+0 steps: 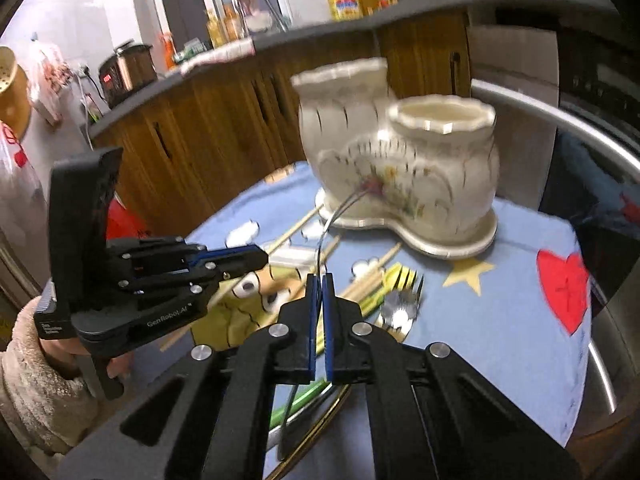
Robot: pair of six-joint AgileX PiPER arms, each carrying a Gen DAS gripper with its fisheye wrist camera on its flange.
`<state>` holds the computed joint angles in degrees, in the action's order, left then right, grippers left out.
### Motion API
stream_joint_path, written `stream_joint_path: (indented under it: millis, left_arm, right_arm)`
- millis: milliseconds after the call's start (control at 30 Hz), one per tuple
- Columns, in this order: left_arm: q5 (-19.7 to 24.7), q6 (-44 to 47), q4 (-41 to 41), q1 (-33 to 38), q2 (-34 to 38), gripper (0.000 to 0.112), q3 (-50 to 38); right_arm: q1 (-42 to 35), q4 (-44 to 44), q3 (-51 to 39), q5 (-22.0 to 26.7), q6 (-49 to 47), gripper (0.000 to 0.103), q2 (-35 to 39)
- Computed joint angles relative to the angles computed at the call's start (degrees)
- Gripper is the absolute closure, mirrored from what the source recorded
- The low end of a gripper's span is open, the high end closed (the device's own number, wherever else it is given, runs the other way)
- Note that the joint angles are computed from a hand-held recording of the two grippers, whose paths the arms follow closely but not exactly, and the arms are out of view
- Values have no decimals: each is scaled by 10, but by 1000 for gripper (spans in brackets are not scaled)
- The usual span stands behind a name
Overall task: Organize utensils
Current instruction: 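Lift the chopstick into the tall holder cup with the left tool while the right tool lifts the fork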
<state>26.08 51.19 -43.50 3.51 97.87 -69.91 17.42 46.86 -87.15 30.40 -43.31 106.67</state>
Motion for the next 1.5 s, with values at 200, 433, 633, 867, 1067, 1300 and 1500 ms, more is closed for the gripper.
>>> stream_joint_path:
  millis: [200, 433, 633, 867, 1067, 1300, 1500]
  left_arm:
    - [3, 86, -90, 14, -14, 106, 18]
    - [-2, 156, -157, 23, -24, 106, 36]
    - [10, 302, -315, 42, -58, 106, 59]
    - [44, 295, -358, 49, -47, 106, -30]
    - [13, 233, -350, 20, 34, 106, -186]
    - [-26, 47, -214, -12, 156, 106, -405]
    - [-80, -109, -53, -44, 254, 106, -545]
  right_arm:
    - [1, 151, 71, -75, -186, 101, -51]
    - [17, 332, 119, -139, -402, 101, -81]
    - [24, 424, 126, -168, -503, 101, -100]
    - [18, 272, 46, -187, -340, 101, -79]
    - [5, 113, -66, -184, -176, 101, -30]
    - [-20, -58, -244, -151, 36, 101, 61]
    - [-33, -166, -346, -124, 170, 101, 132]
